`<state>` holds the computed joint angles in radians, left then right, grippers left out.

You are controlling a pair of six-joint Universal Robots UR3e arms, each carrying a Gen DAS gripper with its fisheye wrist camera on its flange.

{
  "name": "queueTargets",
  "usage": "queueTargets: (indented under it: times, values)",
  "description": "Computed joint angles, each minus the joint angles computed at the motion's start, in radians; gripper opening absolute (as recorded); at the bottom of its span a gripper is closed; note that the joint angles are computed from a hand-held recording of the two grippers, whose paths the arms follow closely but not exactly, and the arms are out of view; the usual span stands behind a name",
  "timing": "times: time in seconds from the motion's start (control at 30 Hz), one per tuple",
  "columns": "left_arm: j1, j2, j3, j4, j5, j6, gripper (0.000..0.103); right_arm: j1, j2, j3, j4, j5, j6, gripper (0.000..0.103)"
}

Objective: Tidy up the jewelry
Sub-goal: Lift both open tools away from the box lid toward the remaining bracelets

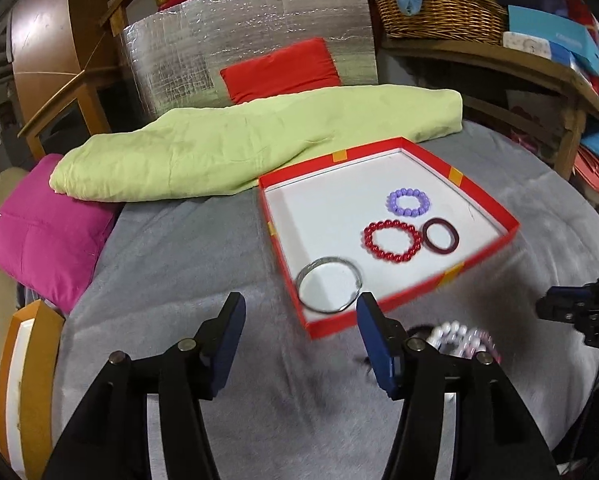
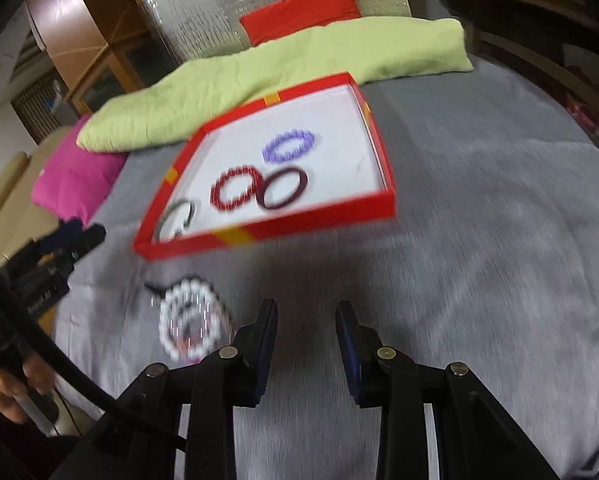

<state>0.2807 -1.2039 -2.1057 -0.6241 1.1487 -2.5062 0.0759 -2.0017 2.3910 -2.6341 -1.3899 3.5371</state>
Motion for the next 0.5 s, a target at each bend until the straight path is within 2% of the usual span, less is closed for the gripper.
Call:
queueTargets:
  times: [0.1,0.17,0.27,0.37,0.5]
  values:
    - [0.072,0.029,-0.006,-0.057,-0.041,0.045,0.059,0.092,-0.011,-0.069,0.106,-0.091,0.041,0.035]
    - [0.112,0.036,-0.008,-0.078,-0.053,0.068,0.059,0.160,0.016,-0.129,0.142,-0.151,0.071,0.043]
    - [0.169,0.045,-0.015,-0.078,-0.062,0.096,0.059,0.261,0.099,-0.231,0.168,-0.231,0.120,0.045]
    - [0.246,0.060,0.002,-0.151,-0.123,0.121,0.059,0.340,0.198,-0.332,0.187,-0.275,0.153,0.045]
    - [0.282,0.048,0.018,-0.178,-0.136,0.128,0.059,0.423,0.311,-0.457,0.204,-0.316,0.170,0.045]
